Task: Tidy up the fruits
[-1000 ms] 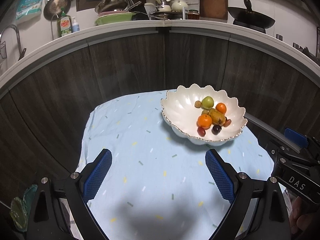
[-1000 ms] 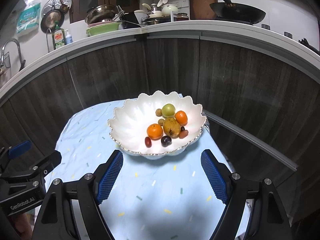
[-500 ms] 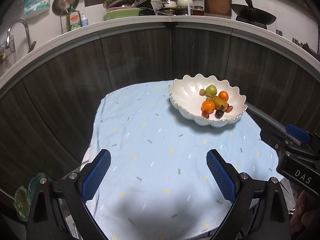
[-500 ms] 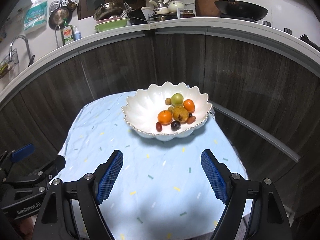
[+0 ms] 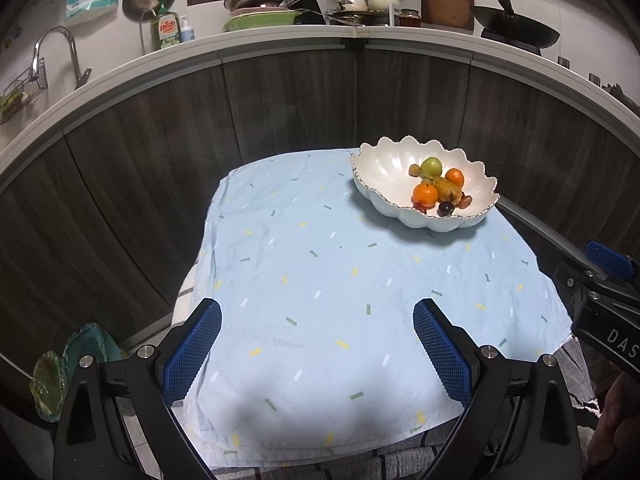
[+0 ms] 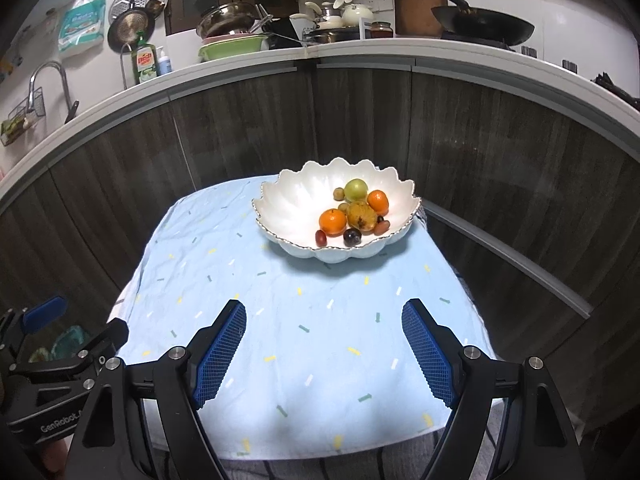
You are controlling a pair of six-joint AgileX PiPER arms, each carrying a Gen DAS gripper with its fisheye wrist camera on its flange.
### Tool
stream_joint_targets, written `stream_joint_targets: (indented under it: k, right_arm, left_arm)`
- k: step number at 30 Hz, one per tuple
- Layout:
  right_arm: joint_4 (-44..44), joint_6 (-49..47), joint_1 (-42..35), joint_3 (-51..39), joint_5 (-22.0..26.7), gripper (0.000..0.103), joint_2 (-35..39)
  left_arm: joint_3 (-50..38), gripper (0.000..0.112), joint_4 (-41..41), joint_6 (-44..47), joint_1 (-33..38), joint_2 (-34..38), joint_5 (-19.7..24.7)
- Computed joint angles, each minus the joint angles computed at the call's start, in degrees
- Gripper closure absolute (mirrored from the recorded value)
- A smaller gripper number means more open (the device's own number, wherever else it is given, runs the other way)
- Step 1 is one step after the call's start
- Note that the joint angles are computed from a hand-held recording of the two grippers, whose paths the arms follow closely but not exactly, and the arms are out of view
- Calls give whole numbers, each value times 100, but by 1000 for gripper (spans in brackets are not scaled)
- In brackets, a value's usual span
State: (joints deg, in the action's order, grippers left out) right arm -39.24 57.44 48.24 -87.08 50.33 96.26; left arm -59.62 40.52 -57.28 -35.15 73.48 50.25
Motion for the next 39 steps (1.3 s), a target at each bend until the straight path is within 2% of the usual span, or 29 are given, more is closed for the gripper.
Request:
stream_joint_targets:
  k: [5,8,24,39]
  right_arm:
    - [-142,190,103,150,75,22,-115]
    - [-266,331,172,244,155,16,-178]
    - [-581,674,313,535,214,16,-454]
    - [-644,737,409,513,255,16,-467]
  left_arm:
    - [173,14,133,-229,-129,-136,83]
    - [292,12,176,-350,-194,-223,128]
    - [577,10,736,-1068,-735,-532,621]
    - [582,10,772,-1133,-760,-544,649]
